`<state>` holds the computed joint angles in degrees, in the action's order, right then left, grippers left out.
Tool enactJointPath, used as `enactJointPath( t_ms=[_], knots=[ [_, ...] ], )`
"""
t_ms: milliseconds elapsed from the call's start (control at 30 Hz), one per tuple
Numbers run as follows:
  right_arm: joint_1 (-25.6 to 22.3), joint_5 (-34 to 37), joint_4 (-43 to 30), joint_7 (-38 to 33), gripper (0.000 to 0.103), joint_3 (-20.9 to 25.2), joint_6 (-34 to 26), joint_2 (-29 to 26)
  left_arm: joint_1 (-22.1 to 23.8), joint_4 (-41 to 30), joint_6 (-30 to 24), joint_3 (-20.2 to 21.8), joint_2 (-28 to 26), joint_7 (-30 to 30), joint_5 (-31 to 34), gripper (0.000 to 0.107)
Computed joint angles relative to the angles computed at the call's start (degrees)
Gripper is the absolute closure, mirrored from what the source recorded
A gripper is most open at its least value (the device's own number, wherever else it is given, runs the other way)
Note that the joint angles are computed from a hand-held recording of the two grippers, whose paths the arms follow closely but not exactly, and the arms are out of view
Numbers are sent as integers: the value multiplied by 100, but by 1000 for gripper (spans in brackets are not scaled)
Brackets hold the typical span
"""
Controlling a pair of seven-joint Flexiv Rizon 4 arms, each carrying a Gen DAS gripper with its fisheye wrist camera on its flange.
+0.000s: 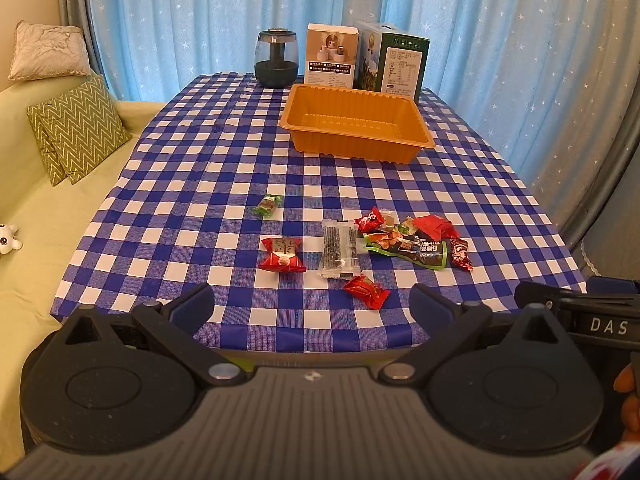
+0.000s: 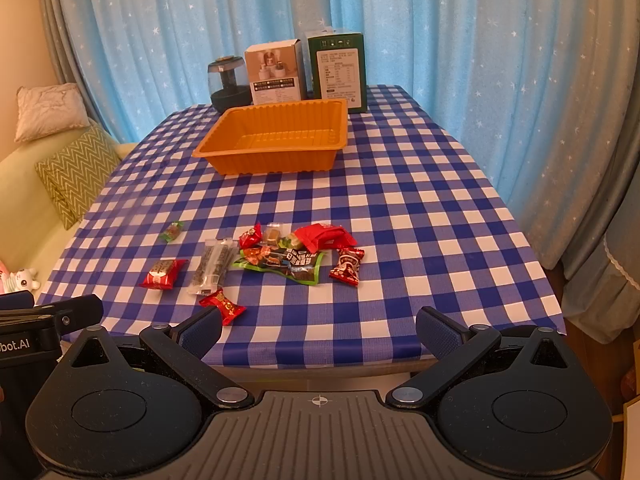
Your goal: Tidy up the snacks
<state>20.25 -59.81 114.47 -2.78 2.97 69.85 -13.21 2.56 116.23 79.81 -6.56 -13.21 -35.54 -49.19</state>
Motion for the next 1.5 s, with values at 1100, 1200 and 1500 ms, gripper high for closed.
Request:
enactJointPath(
  t_ms=[1100, 1200, 1500],
  knots=[
    [-7, -29, 8, 32, 1, -6, 21, -7, -15, 9, 12, -5, 9, 49, -69, 4],
    [-7, -11, 7, 19, 1, -1, 22, -10, -19, 2, 2, 8, 7, 27, -40, 4],
    [-1, -63, -1, 68, 1, -22, 56, -34, -13, -11, -41, 30, -3, -51, 15, 4]
  ],
)
